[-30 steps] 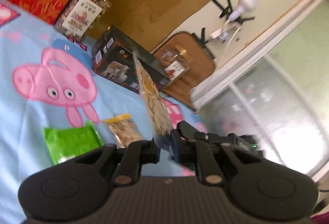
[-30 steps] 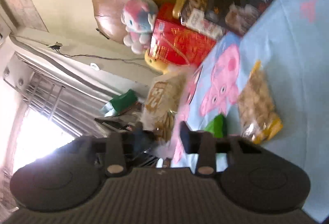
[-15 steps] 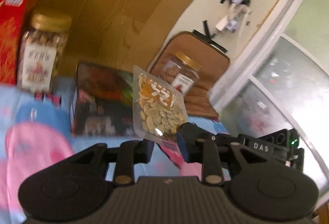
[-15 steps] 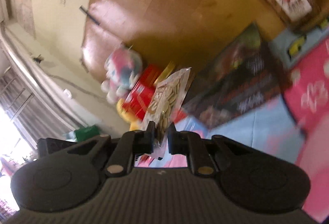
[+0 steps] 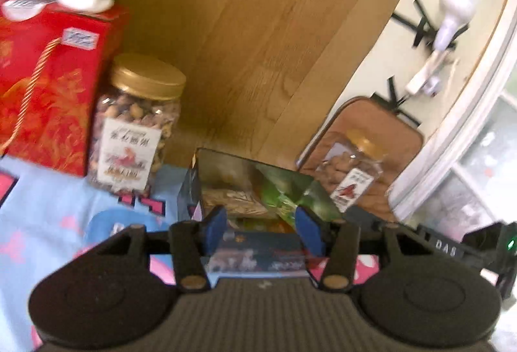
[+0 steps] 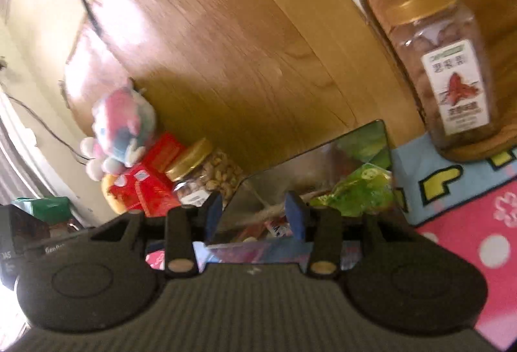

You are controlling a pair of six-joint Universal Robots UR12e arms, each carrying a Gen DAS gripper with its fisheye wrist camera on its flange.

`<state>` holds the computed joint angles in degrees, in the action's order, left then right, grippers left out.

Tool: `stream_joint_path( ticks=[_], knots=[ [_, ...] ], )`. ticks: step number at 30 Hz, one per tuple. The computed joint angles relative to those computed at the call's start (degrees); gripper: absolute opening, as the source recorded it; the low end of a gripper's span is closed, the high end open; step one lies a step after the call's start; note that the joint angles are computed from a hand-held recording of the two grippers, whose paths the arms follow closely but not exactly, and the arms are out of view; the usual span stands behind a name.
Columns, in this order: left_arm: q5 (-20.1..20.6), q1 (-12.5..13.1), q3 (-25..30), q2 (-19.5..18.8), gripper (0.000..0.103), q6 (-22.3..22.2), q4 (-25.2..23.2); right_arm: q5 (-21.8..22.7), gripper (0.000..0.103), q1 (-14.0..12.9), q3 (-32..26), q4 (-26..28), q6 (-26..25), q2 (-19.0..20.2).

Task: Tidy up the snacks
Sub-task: 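Lift the seed bag over the black box and open the left gripper, then grasp the small nut bag with yellow strip using the left gripper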

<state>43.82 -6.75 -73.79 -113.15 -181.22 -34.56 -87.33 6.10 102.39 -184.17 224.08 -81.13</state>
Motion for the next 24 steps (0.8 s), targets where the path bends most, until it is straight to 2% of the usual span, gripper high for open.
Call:
stream_joint_path(
  ticks=[4, 7, 10, 12, 15, 18, 21, 24],
  knots=[
    [-0.57, 2.04, -6.08, 3.76, 0.048, -1.05, 0.35, 1.48, 0.048, 1.15, 3.62, -2.45, 3.17, -2.05],
    [2.69, 3.05, -11.55, 7.11, 0.048, 0.48, 1.6, 2.32, 0.048, 2.93, 6.08, -3.91, 5.71, -2.93],
    [6.46, 3.53, -16.17, 10.32, 0.048, 2.31, 1.23, 0.07, 0.048, 5.98, 7.42, 0.82, 3.02, -4.18],
    [7.59, 3.66, -18.7, 11.84, 0.048, 3.59, 2.78, -2.12, 0.048, 7.81, 7.98, 1.55, 1.41, -4.36],
    [9.73, 3.17, -20.9, 13.54, 0.048, 5.5, 3.67, -10.39, 0.054, 11.07, 7.55, 3.24, -2.75, -4.17],
    [10.94, 3.0, -22.65, 14.61, 0.048, 7.32, 5.28, -12.83, 0.055, 12.3, 7.37, 4.58, -4.5, -4.0],
    [11.77, 2.99, -23.36, 15.2, 0.048, 8.52, 4.39, -16.79, 0.055, 13.89, 6.33, 5.72, -7.27, -3.27],
    [12.12, 3.32, -24.03, 15.64, 0.048, 8.68, 5.06, -18.65, 0.059, 14.81, 6.09, 6.07, -9.12, -2.95]
  ],
)
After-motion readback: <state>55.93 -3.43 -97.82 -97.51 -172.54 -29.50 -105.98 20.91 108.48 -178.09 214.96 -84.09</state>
